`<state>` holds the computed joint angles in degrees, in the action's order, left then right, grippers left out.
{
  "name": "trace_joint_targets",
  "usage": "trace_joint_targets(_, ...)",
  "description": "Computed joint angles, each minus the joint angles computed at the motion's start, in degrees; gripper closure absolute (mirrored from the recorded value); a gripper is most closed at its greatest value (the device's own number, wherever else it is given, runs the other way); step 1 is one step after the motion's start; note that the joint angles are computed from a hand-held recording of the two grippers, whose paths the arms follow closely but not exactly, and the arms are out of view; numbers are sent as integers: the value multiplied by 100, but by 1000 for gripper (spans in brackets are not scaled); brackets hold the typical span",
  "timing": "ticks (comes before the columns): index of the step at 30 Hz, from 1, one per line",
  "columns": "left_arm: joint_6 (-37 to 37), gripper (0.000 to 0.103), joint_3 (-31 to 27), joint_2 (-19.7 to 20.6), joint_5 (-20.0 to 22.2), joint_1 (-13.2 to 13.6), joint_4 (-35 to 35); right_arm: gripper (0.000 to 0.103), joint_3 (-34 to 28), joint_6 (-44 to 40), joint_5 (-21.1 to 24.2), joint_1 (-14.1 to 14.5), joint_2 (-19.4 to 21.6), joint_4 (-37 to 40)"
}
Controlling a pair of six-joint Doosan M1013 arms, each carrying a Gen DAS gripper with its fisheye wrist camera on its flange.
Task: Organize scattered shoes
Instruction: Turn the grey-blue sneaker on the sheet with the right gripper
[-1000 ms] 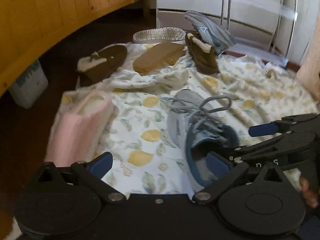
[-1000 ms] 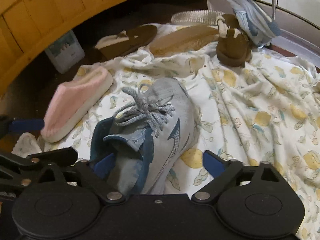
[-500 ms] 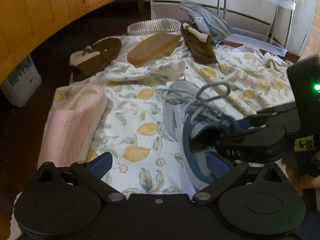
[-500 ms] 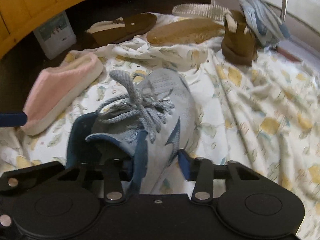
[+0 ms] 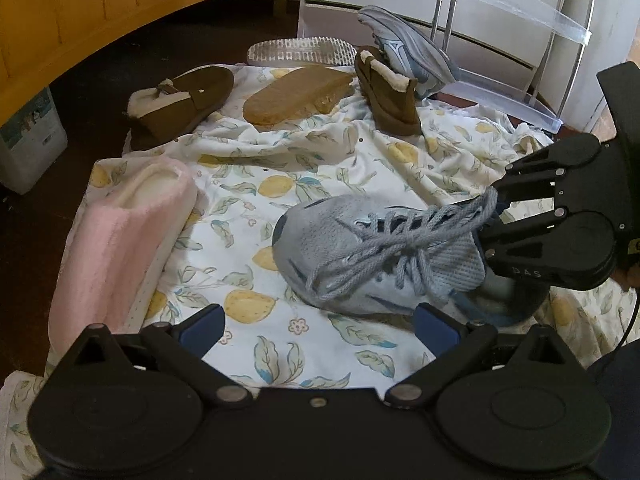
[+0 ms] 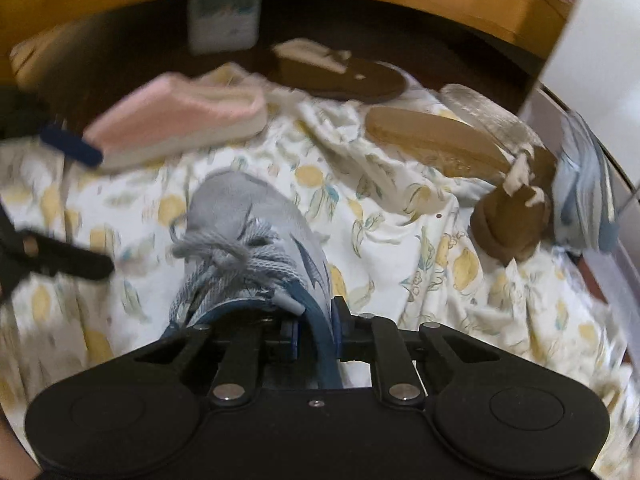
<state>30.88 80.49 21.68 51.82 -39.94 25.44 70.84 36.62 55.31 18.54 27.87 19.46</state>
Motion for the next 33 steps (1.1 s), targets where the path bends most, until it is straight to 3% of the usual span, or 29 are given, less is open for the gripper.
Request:
trace_joint_targets(3,15,1,-14,18,33,0,-22,79,-35,-114,8,-13,42,4)
trace_joint_targets(4,20,1,-16,22,40,-5,-16,71,-53,-117,46,-26,52,34)
trace_joint_targets(5,27,1,-18,25,46,-10,-8,55,-86,-121,140,-46,67,73)
trace_joint_targets(7,48,1,-21,30,48,-16,-9,35,-151,-125,327,-86,95,150)
trace_joint_targets(9,77,1,-20,28,26,-24,-7,28,-259,-190,618,-137,133,211)
trace_joint_targets(11,98,1,-14,21,-10,-33,19,16,-385,-342,919,-190,150,208)
trace_joint_targets(14,92,1,0,11,-57,-41,50,13,-531,-378,1296,-274,178,409)
trace_joint_targets(16,82,1,-2,13,-49,-39,47,0,-640,-330,1608,-304,239,551)
trace_joint_targets(19,64,1,-8,16,-32,-34,39,0,-768,-254,2037,-318,339,728)
trace_joint_targets(21,70,1,-9,16,-28,-37,46,0,-728,-312,2094,-272,353,698)
trace_joint_targets(28,143,1,-17,24,-35,-30,-12,0,-627,-266,1895,-149,332,374)
trace_joint_targets(33,209,1,-15,19,-83,-17,-59,0,-522,-351,1678,-275,167,752)
